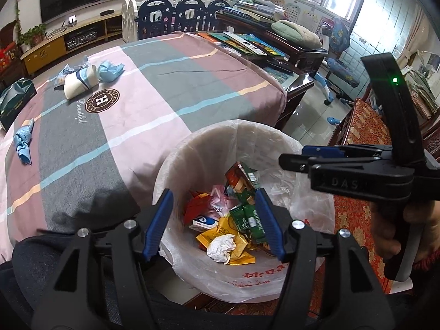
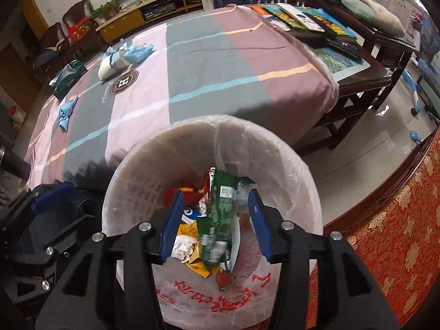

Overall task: Collect trash
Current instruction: 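Move the right tool to the white paper cup while the left tool approaches the blue glove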

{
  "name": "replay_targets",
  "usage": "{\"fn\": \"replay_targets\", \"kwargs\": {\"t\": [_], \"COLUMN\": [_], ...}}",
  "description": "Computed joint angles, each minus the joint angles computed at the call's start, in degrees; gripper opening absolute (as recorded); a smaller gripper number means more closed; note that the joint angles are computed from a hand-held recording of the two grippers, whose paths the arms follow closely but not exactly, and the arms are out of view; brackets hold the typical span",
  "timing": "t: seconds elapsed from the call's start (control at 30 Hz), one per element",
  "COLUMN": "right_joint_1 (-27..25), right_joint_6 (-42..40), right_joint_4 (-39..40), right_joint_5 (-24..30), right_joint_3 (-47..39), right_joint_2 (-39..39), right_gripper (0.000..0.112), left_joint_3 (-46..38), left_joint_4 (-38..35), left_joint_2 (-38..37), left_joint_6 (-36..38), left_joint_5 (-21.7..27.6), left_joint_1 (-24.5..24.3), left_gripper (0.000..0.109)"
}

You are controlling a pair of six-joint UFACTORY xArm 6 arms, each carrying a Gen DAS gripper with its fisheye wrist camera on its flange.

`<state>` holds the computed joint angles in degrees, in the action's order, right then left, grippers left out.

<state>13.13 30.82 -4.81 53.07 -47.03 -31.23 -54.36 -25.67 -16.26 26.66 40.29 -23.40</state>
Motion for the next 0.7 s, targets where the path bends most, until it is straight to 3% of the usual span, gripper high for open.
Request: {"fn": "replay_targets", "kwargs": {"t": [0.1,0.23,0.4,0.57,0.7], "right_joint_1": [-0.2,0.0,1.7,3.7,4.8], "right_joint_6": [0.7,1.0,0.3,-3.1,-4.9], "right_joint_4": [-0.7,-0.6,-2.3,-0.8,-1.5], "right_joint_5": [-0.6,-2.3,-6.5,-10.9,-15.2], "right_joint_3": [-0.1,0.0,-1.8,-11.3,-25.7], "right_joint_2": [0.3,1.3,5.0,16.1,30.1], "right_gripper": [0.049,0.048,0.048,0.048,0.048], "left_joint_3": [-0.1,0.0,-5.2,-14.3,-19.6], "left_joint_4": [0.2,3.5,5.5,10.4,10.8], "left_joint_2": [0.5,1.1,7.0,16.2,21.5], "left_joint_6": [-1.0,-4.5,-11.1,-22.6,-27.4], "left_joint_5": [-0.3,-4.6,-6.2,-6.4,-5.8], "left_joint_1": [0.6,2.5,10.5,19.6,24.3], "left_gripper": [0.063,0.063,0.063,0.066,0.070]}}
